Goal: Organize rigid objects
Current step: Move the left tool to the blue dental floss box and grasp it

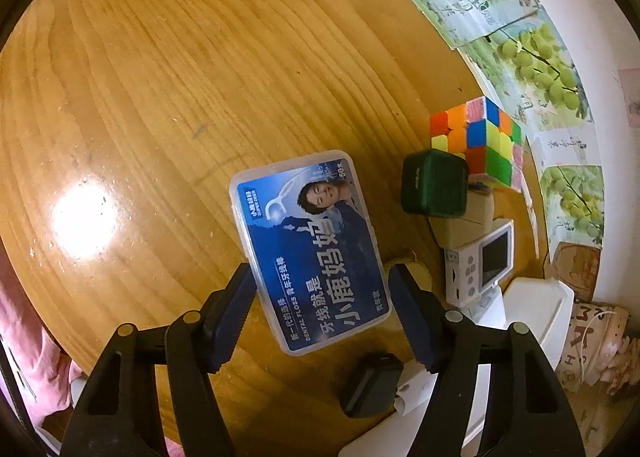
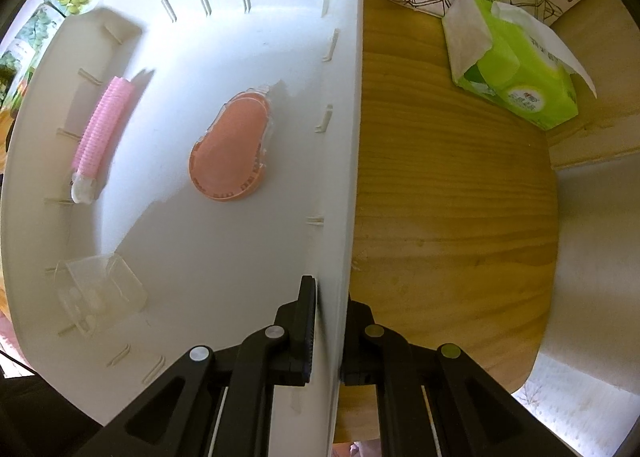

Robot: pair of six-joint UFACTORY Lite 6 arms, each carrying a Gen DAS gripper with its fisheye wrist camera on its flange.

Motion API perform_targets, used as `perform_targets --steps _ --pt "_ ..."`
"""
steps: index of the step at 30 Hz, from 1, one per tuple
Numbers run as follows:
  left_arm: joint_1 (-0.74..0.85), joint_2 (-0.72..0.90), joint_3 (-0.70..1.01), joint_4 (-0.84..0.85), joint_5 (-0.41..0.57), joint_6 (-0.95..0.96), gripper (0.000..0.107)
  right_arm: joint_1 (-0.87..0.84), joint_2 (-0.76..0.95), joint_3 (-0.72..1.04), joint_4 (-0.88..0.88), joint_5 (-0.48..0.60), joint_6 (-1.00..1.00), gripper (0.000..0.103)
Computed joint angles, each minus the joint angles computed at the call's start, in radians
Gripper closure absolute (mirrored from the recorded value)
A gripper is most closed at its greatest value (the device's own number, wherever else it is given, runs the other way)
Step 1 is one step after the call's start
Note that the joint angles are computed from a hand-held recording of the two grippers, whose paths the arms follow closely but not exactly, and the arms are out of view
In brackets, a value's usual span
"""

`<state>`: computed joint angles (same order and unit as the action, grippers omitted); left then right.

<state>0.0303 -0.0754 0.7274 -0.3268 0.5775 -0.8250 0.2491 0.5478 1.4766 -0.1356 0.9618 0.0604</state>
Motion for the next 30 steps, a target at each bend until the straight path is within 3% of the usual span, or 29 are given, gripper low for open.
perform_targets --steps 15,16,17,21,30 --pt "-0.151 -0.113 0.055 0.132 0.100 -0.168 0.039 -0.039 -0.045 -0.042 0.050 -0.031 -0.084 0.094" --pt "-0.170 -0.111 0.071 0.158 0.114 -0.196 0.047 -0.044 -0.051 -0.048 0.056 -0.035 -0.092 0.094" --pt "-0.183 -0.111 0.086 0.178 0.129 -0.213 0.074 -0.049 -0.054 -0.052 0.060 -0.038 -0.099 0.094" --pt "-0.215 -0.116 0.115 0.143 0.116 -0.173 0.079 -0.070 -0.071 -0.071 0.080 -0.047 -0.128 0.094" --pt "-0.238 -0.136 0.116 0.167 0.126 -0.227 0.078 -0.088 -0.085 -0.082 0.095 -0.053 -0.167 0.094"
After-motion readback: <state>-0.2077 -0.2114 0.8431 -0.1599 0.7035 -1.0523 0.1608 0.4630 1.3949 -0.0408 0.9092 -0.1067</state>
